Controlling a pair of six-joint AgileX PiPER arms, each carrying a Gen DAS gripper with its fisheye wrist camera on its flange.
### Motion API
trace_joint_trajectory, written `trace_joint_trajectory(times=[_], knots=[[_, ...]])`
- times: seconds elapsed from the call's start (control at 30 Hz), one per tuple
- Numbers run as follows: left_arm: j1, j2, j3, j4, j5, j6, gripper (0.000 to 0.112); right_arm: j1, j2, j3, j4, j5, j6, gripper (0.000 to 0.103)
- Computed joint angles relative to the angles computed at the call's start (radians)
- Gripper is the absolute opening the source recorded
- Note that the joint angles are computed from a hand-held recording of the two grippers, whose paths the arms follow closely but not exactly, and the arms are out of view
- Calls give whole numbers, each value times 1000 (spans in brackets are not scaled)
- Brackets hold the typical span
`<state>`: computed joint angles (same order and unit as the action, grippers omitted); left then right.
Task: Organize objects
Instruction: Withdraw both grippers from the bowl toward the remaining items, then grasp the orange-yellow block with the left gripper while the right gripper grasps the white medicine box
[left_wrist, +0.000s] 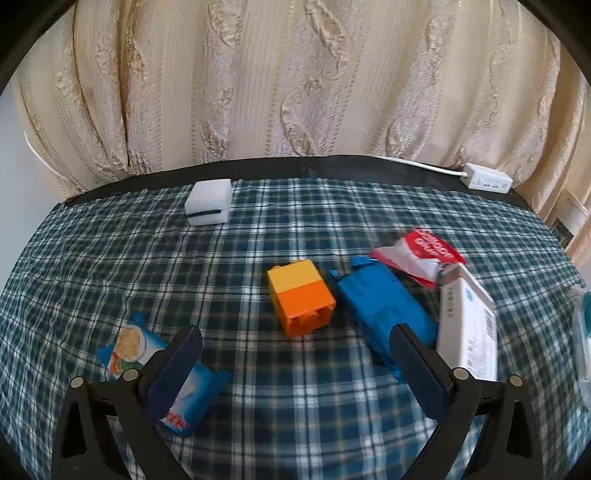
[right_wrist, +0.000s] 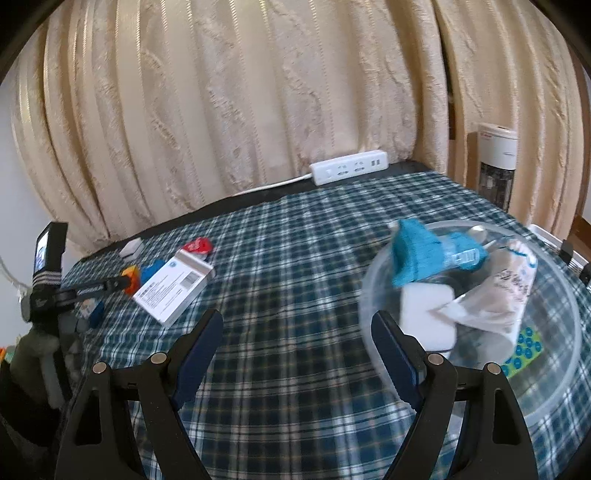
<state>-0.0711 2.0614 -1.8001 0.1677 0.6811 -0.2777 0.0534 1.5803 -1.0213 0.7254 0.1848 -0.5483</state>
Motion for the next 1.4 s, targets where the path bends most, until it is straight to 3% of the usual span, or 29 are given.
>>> trace_joint_trajectory(times=[0.23, 0.5, 0.73, 0.93, 1.13, 1.23, 1.4], knots=[[5, 90, -126, 60, 64, -32, 103, 28, 33, -23, -68, 24, 50, 84], [7, 160, -231, 57, 126, -18, 102, 27, 89, -93, -50, 138, 22, 84], [43, 225, -345, -59, 205, 37, 83, 47, 107, -111, -98, 149, 65, 84], [59, 199, -296, -104, 142, 47, 63, 54, 126, -140, -137, 188, 98, 84], [75, 172, -248, -175, 101, 98, 36, 70, 149, -199, -172, 257, 116, 84], [78, 164, -233, -189, 88, 105, 35, 73, 192, -270, -122, 340, 88, 84], [77, 141, -197, -191, 62, 113, 33, 118, 284, -398, -174, 378, 185, 84]])
